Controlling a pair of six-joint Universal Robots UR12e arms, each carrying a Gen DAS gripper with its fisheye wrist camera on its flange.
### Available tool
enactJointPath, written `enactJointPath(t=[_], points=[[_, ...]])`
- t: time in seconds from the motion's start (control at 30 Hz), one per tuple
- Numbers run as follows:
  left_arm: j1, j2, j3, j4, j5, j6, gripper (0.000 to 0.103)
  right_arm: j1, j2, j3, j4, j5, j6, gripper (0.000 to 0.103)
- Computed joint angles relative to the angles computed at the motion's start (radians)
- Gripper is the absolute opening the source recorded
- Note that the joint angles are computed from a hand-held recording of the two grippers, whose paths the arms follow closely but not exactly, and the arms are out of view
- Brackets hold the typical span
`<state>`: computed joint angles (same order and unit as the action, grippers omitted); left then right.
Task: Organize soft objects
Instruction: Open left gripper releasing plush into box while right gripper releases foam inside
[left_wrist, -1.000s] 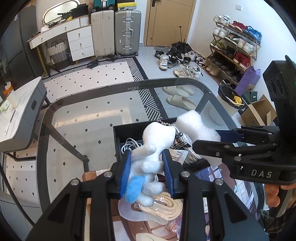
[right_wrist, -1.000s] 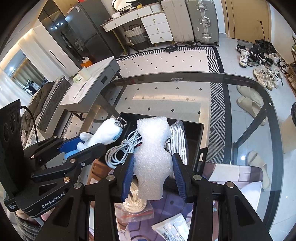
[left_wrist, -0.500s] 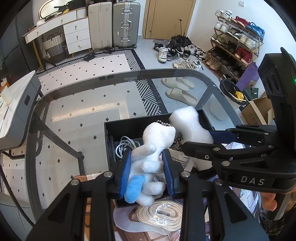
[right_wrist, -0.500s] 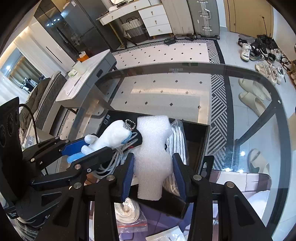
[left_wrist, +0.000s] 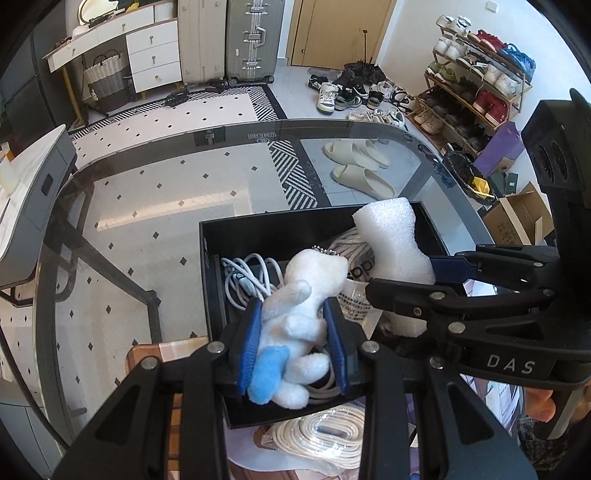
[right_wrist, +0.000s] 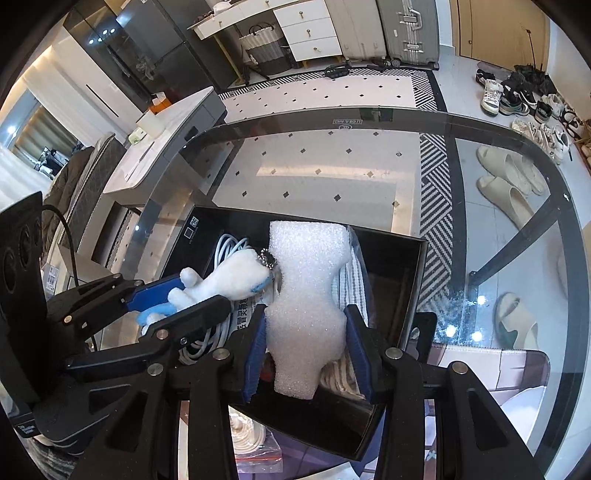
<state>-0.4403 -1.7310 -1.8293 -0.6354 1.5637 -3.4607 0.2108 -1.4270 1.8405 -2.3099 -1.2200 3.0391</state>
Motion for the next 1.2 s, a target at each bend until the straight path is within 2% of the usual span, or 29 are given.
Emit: enactJointPath(t=[0.27, 0.47, 0.63, 0.8, 0.87, 1.0, 1.1, 1.2], points=[[-0.003, 0.009, -0.002, 0.003, 0.002, -0.007, 0.034, -0.009, -0.014, 0.011, -0.006, 0.017, 0.01, 0.042], [0.002, 0.02, -0.005, -0.002, 0.001, -0.014, 0.046, -0.018, -0.033, 0.018, 0.009, 0.028, -0.002, 0.049], [0.0, 0.029, -0.006, -0.005, 0.011, -0.014, 0.059, -0.026, -0.048, 0.027, 0.006, 0.029, 0.012, 0.052], [-0.005, 0.039, -0.005, -0.018, 0.016, -0.01, 0.063, -0.038, -0.072, 0.042, 0.001, 0.049, 0.006, 0.068], [-0.007, 0.044, -0.006, -0.02, 0.021, -0.013, 0.068, -0.035, -0.082, 0.047, -0.007, 0.03, 0.009, 0.08], [-0.009, 0.055, -0.014, -0.011, 0.013, -0.017, 0.075, -0.045, -0.104, 0.06, -0.009, 0.031, 0.016, 0.084], [-0.016, 0.061, -0.016, -0.018, 0.019, -0.015, 0.076, -0.054, -0.121, 0.07, -0.007, 0.037, 0.016, 0.086], [-0.027, 0.066, -0.014, -0.027, 0.043, -0.011, 0.077, -0.059, -0.135, 0.079, -0.007, 0.037, 0.012, 0.092]])
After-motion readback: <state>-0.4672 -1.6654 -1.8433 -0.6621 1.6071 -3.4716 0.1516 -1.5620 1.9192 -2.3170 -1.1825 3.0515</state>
